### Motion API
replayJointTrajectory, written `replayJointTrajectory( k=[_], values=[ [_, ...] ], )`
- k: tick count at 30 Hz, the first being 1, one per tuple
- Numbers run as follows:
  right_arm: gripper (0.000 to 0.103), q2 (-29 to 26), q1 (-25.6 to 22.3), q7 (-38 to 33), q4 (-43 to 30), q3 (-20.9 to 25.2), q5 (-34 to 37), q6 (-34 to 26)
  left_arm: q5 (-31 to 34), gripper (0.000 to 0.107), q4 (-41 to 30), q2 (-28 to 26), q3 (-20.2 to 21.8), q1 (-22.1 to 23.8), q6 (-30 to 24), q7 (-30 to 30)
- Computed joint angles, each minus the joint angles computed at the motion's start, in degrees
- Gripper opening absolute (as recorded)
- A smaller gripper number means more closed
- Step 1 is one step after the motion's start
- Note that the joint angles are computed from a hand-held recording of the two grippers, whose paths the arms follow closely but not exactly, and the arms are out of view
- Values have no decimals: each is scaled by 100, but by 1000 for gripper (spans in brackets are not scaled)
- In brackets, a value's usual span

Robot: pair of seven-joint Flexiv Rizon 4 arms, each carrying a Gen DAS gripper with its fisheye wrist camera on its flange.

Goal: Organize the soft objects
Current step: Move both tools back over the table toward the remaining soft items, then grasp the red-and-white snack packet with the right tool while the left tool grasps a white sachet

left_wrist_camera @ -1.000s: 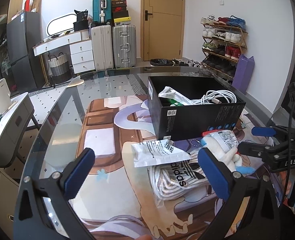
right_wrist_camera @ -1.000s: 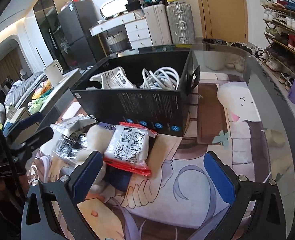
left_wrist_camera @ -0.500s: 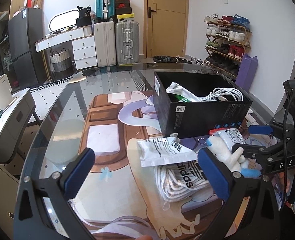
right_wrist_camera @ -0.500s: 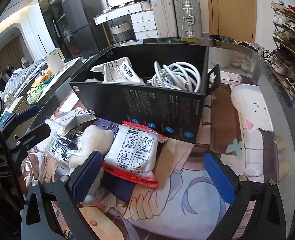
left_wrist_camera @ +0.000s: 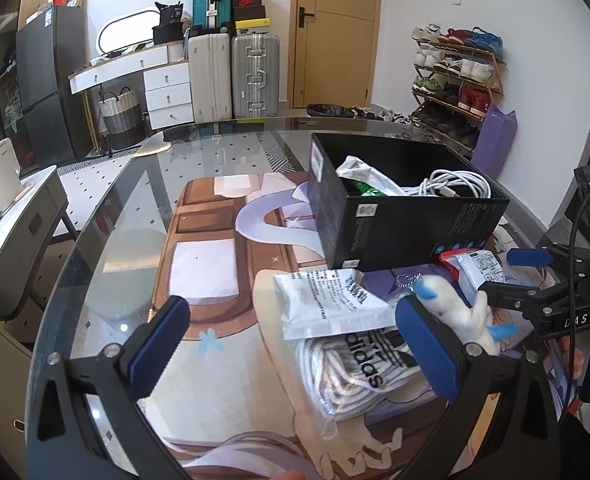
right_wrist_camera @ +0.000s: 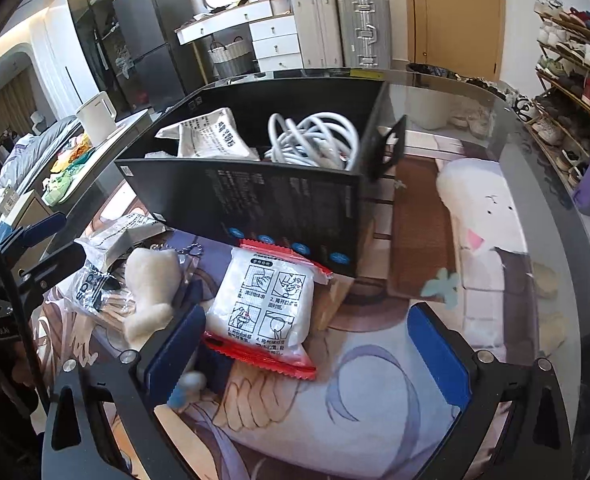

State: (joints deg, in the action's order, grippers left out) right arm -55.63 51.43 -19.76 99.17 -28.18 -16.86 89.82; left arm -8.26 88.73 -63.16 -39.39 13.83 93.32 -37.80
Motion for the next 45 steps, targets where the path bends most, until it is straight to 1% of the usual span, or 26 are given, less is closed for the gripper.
replayJointTrajectory(
  k=[4, 6, 8, 11, 15, 20, 25, 27, 28, 29, 30, 32, 33, 35, 37, 40, 45],
  values=[
    [102, 13, 9, -30, 64, 3, 75, 139, 28, 103, 16, 0, 12, -11, -26, 33],
    [102, -7, -58, -105, -9, 82, 72, 81, -6, 103, 5, 15, 76, -55, -31, 2],
    [102, -6, -117, -129, -37, 156, 73, 8, -29, 103, -6, 3, 51, -42, -62, 6],
    [102, -6, -61, -108, -17, 75, 19, -80, -46, 103, -9, 5, 67, -54, -64, 9],
    [102, 69, 61, 23, 221, -65, 36, -72, -80, 103, -25, 18, 132, -85, -121, 14],
    [102, 117, 188, 6, 469, -206, 95, 126, -151, 103, -53, 35, 187, -123, -132, 25],
    [102, 104, 131, -211, 423, -135, 177, 202, -209, 103, -81, 56, 223, -166, -195, 54],
    [96, 88, 92, -308, 355, -85, 179, 195, -237, 103, -120, 70, 293, -228, -223, 53],
    [88, 82, 88, -347, 334, -79, 181, 194, -255, 103, -129, 71, 302, -236, -245, 58],
    [83, 86, 63, -386, 297, -40, 178, 164, -280, 103, -154, 77, 327, -261, -280, 58],
    [82, 84, 37, -424, 276, -9, 172, 163, -316, 103, -193, 90, 386, -311, -323, 45],
    [73, 66, 20, -496, 232, 16, 159, 192, -388, 103, -249, 133, 517, -417, -422, 28],
    [72, 56, 24, -541, 218, 19, 149, 210, -418, 103, -275, 156, 591, -477, -462, 31],
    [64, 47, 40, -618, 231, 15, 168, 283, -454, 103, -301, 177, 676, -559, -478, 71],
    [59, 24, 64, -671, 233, 9, 238, 371, -544, 103, -358, 203, 773, -648, -593, 52],
    [52, -4, 194, -749, 300, -106, 396, 503, -721, 103, -410, 204, 738, -648, -798, 93],
    [50, -53, 528, -956, 426, -422, 692, 675, -1093, 103, -629, 208, 980, -851, -1121, -37]
  ],
)
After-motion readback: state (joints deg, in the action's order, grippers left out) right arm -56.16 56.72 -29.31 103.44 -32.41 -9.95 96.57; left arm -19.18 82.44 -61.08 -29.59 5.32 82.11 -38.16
